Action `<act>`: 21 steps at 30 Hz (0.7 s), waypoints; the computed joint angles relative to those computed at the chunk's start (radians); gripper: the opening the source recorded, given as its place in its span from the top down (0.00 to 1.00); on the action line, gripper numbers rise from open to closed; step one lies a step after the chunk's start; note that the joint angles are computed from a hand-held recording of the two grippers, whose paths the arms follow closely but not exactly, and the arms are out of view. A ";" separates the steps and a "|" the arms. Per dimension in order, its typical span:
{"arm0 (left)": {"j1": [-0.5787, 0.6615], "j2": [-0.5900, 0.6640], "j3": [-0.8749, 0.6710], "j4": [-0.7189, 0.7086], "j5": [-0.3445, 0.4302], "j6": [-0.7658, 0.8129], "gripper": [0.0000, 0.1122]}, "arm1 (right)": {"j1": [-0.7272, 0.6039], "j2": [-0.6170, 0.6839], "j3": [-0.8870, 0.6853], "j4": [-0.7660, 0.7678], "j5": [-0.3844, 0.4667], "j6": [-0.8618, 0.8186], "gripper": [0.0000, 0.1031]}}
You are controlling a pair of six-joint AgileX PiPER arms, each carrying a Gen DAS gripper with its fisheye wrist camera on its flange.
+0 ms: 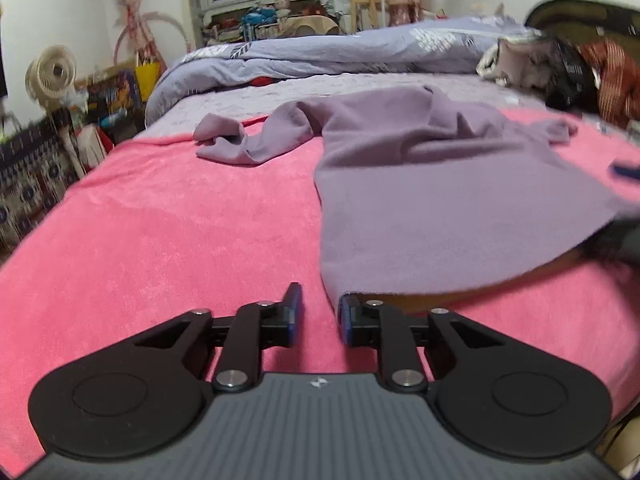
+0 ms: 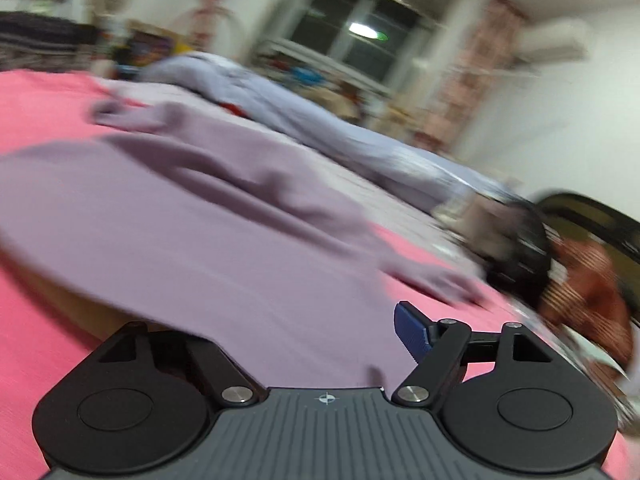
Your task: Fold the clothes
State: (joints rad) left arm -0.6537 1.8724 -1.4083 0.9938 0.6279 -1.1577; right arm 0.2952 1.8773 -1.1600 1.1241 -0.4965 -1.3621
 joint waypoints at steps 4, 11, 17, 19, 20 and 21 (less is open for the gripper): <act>-0.045 0.025 -0.027 0.064 0.016 0.025 0.56 | -0.069 -0.006 0.023 0.005 -0.079 0.114 0.27; -0.084 0.171 -0.195 0.121 0.200 0.073 0.45 | -0.177 0.006 -0.021 0.087 -0.017 0.139 0.28; -0.075 0.173 -0.176 0.170 0.257 -0.024 0.42 | -0.244 -0.010 -0.031 0.237 0.086 0.088 0.29; -0.060 0.163 -0.169 0.161 0.246 -0.062 0.47 | -0.230 -0.024 0.004 0.165 0.079 0.116 0.41; -0.053 0.158 -0.165 0.153 0.235 -0.072 0.49 | -0.222 -0.034 0.016 0.147 0.087 0.107 0.53; -0.046 0.153 -0.161 0.146 0.223 -0.082 0.55 | -0.218 -0.042 0.032 0.114 0.105 0.109 0.61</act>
State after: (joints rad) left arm -0.6995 2.0250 -1.5693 1.1396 0.8506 -1.2401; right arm 0.0770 1.8349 -1.1277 1.2376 -0.3915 -1.2526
